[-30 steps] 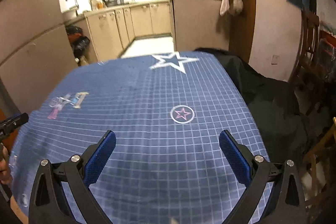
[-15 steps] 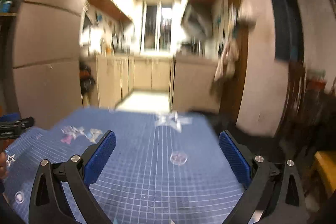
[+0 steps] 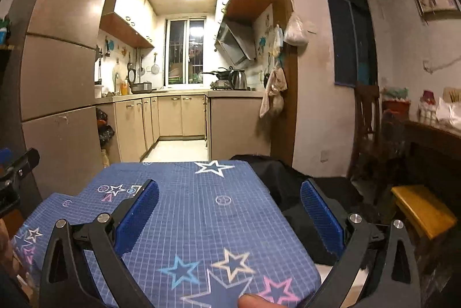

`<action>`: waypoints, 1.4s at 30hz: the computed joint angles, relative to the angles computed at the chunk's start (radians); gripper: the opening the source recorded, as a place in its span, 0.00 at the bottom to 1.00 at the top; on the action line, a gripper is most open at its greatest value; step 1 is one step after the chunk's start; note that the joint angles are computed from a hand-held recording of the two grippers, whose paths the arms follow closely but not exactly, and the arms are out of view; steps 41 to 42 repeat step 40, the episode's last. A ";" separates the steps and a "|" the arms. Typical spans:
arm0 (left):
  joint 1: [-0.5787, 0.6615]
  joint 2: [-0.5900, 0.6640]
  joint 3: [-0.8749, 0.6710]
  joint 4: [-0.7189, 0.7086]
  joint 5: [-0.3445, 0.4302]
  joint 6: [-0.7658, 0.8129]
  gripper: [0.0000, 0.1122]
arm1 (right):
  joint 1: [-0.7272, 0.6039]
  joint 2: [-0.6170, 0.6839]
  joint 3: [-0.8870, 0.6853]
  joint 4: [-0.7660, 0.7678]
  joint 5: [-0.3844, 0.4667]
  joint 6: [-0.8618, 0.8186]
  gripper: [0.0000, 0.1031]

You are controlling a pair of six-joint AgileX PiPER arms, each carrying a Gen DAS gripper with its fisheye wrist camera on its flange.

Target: Collect trash

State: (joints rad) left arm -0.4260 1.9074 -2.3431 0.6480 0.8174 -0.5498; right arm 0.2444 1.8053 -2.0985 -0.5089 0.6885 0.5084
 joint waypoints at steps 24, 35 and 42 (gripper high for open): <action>-0.263 -0.326 0.422 0.377 0.008 -0.374 0.87 | 0.210 -0.476 0.404 -0.390 0.154 0.287 0.95; -0.394 -0.365 0.461 0.522 0.132 -0.430 0.87 | 0.299 -0.556 0.392 -0.463 0.270 0.320 0.95; -0.408 -0.360 0.446 0.506 0.154 -0.401 0.87 | 0.289 -0.557 0.371 -0.442 0.283 0.299 0.95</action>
